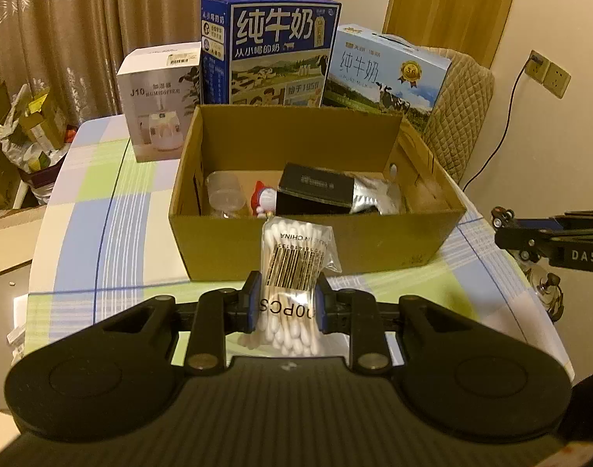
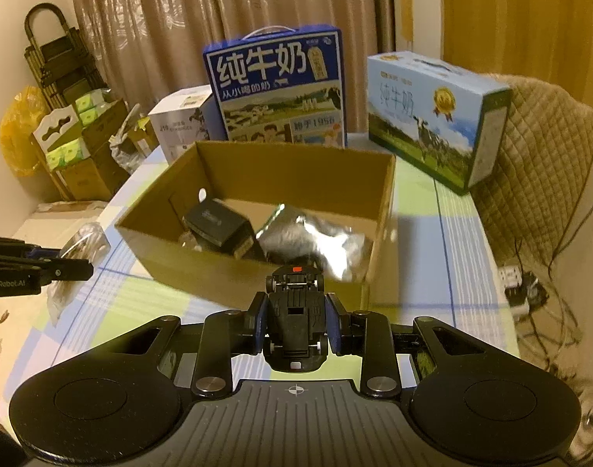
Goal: Organize objects
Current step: 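Carry the swab pack and toy car up over the cardboard box, then lower the swab pack and toy car into the box and open both tools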
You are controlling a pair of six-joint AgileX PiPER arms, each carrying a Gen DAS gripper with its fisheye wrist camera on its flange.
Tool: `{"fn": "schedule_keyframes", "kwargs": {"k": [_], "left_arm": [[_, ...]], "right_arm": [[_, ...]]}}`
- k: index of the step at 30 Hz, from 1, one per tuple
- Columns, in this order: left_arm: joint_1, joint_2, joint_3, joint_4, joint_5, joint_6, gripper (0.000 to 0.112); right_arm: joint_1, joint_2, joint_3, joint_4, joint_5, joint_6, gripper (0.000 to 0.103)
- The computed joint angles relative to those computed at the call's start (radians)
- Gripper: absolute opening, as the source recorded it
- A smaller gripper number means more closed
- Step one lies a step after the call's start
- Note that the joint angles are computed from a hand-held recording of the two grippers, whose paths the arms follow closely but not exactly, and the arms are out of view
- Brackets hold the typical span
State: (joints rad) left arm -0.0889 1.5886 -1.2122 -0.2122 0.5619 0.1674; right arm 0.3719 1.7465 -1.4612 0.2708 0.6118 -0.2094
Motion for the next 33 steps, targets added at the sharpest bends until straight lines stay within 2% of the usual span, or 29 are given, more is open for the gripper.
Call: {"fn": "schedule_keyframes", "kwargs": {"k": [7, 15, 33], "left_arm": [[0.034, 0.134, -0.223, -0.029, 0.086, 0.040, 0.022], [0.029, 0.274, -0.458, 0.028, 0.174, 0.006, 0.022], [0.028, 0.420, -0.664, 0.046, 0.245, 0.006, 0.022]], "right_arm": [[0.006, 0.154, -0.274, -0.064, 0.113, 0.022, 0.027], [0.006, 0.287, -0.488, -0.094, 0.206, 0.039, 0.027], [0.005, 0.476, -0.792, -0.123, 0.341, 0.067, 0.027]]}}
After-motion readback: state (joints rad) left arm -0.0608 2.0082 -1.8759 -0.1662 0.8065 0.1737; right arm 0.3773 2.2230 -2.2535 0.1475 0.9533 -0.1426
